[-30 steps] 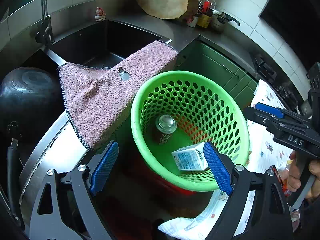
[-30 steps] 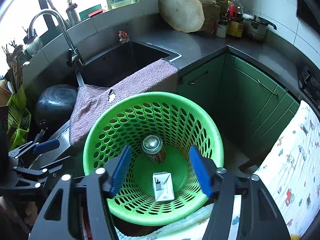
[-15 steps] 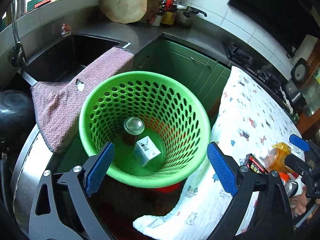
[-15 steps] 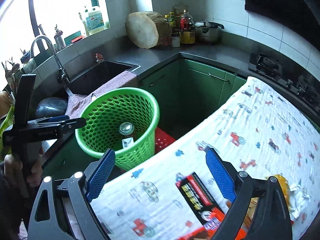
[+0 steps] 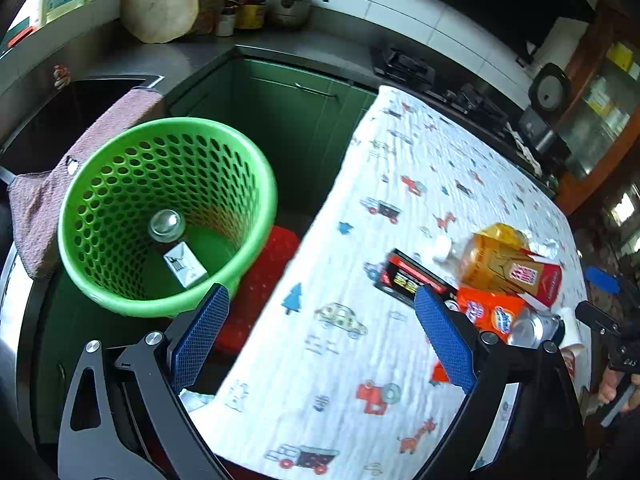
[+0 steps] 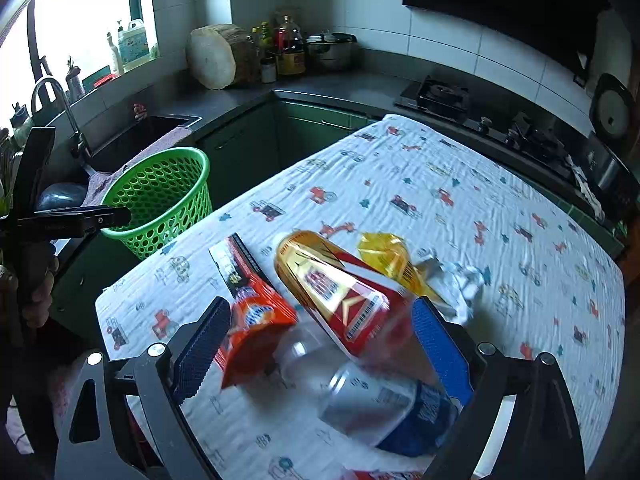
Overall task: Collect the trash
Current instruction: 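Grasp the orange Ovaltine wafer packet with the left tool while the right tool grasps the silver-blue can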
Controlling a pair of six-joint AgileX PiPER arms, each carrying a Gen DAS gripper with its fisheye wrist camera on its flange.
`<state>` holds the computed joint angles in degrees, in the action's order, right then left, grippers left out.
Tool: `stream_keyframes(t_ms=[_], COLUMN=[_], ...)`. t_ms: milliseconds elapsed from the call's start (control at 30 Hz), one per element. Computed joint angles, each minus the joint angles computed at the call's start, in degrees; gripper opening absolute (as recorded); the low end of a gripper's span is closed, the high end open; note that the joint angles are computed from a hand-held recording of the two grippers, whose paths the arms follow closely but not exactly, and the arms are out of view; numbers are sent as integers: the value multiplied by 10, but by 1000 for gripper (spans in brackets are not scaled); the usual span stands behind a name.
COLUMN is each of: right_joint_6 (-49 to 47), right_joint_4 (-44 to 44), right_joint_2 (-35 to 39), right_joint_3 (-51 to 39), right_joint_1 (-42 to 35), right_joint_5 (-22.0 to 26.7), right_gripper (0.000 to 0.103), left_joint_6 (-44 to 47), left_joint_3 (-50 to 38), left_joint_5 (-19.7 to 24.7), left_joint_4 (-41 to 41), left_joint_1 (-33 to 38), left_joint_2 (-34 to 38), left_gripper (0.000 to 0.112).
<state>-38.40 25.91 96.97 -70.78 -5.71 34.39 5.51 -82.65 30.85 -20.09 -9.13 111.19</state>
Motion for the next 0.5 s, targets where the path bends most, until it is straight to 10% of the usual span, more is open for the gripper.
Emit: stream_keyframes(t_ms=[500], right_joint_6=[-234], right_joint_4=[30], right_joint_2=[-14], right_joint_3=[75], right_joint_1=[-113], right_joint_5=[70], right_gripper=[90], left_joint_6=[-43], left_joint_3=[13], left_joint_5=[1], left_joint_4=[12], left_joint_1=[-143], left_joint_2=[20], left_gripper=[93])
